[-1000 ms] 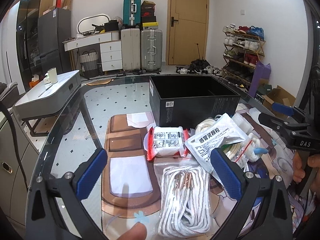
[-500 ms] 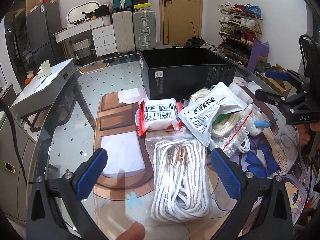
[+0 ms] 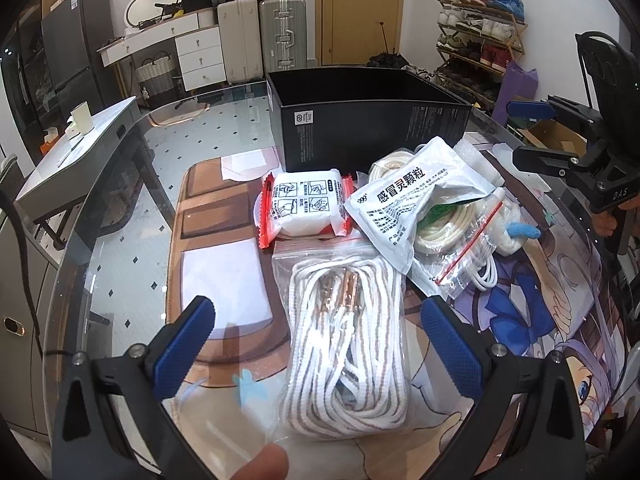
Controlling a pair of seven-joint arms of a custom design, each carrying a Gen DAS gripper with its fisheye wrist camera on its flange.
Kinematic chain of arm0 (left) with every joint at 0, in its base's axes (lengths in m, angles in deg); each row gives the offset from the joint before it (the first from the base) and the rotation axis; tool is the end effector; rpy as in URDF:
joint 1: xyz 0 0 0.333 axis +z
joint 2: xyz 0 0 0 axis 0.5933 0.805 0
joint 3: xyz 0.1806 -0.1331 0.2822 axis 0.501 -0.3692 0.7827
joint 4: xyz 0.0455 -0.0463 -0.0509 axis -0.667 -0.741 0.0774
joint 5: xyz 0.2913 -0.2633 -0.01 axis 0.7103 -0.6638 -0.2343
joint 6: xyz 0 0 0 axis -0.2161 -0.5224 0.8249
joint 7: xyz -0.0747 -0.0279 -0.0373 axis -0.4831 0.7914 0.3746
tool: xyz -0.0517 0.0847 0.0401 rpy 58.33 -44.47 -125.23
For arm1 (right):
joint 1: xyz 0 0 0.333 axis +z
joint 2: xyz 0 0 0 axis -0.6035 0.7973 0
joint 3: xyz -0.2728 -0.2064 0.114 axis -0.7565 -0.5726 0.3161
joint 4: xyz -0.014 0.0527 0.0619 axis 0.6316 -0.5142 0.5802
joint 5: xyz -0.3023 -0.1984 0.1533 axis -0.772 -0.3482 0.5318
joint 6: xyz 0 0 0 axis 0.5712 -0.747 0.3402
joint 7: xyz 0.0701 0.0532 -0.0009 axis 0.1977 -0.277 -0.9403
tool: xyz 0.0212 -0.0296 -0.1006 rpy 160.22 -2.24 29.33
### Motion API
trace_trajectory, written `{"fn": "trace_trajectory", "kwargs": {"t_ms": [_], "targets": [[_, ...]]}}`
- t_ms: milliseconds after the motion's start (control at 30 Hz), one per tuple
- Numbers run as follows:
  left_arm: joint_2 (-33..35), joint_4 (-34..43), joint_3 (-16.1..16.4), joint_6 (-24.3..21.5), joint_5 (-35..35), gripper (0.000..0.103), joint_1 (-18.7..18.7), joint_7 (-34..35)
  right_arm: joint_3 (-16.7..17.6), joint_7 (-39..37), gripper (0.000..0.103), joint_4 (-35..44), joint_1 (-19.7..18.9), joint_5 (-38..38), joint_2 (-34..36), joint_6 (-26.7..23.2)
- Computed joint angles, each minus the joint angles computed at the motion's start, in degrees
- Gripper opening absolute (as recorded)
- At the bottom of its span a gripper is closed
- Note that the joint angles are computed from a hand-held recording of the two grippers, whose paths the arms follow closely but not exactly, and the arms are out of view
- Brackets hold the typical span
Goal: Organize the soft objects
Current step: 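Reach the right gripper to the white foam piece and close on it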
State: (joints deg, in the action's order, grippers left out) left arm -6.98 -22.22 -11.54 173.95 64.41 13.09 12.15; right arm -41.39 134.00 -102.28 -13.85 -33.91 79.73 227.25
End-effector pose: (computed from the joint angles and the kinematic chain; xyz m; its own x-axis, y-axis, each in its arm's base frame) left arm 0.6023 -0.4741 0.4695 -0.6844 -0.7289 0.0168 -0.5686 0.5192 -0.6381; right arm 0.5501 0.2574 0.4630 0.2566 -0.9608 0.1054 -0.6453 -0.2515 -0.7214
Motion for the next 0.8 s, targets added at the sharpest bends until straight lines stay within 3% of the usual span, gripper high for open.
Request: {"fn": "trace_trajectory", "kwargs": {"t_ms": [167, 467, 533, 667, 800], "targets": [[0.7, 1.1, -0.6, -1.2, -0.9, 0.103, 0.3, 0.4, 1.7, -11.3, 0.103, 0.6, -0.9, 9.8, 2.2, 1.8], [1.8, 2.5, -1.3, -3.5, -2.5, 0.103, 0.9, 3.3, -0.4, -20.8, 0.102, 3.2, 1.8, 20.4, 6.1, 2.8], [1.9, 2.4, -1.5, -3.2, -3.1, 0.103, 1.1, 3.8, -0.5, -23.3, 0.100, 3.8, 2.1, 23.2, 6.7, 2.7], [2.7, 4.0, -0.7, -5.5, -2.7, 0.103, 0.3, 4.2, 0.6, -29.2, 0.084, 3.5, 1.5, 30.2, 6.6, 2.1], [3.1, 4.8, -0.4, -6.4, -2.4, 0.101, -0.3, 4.6, 0.2, -33.2, 0.081, 3.1, 2.2, 35.6, 6.7, 2.4]]}}
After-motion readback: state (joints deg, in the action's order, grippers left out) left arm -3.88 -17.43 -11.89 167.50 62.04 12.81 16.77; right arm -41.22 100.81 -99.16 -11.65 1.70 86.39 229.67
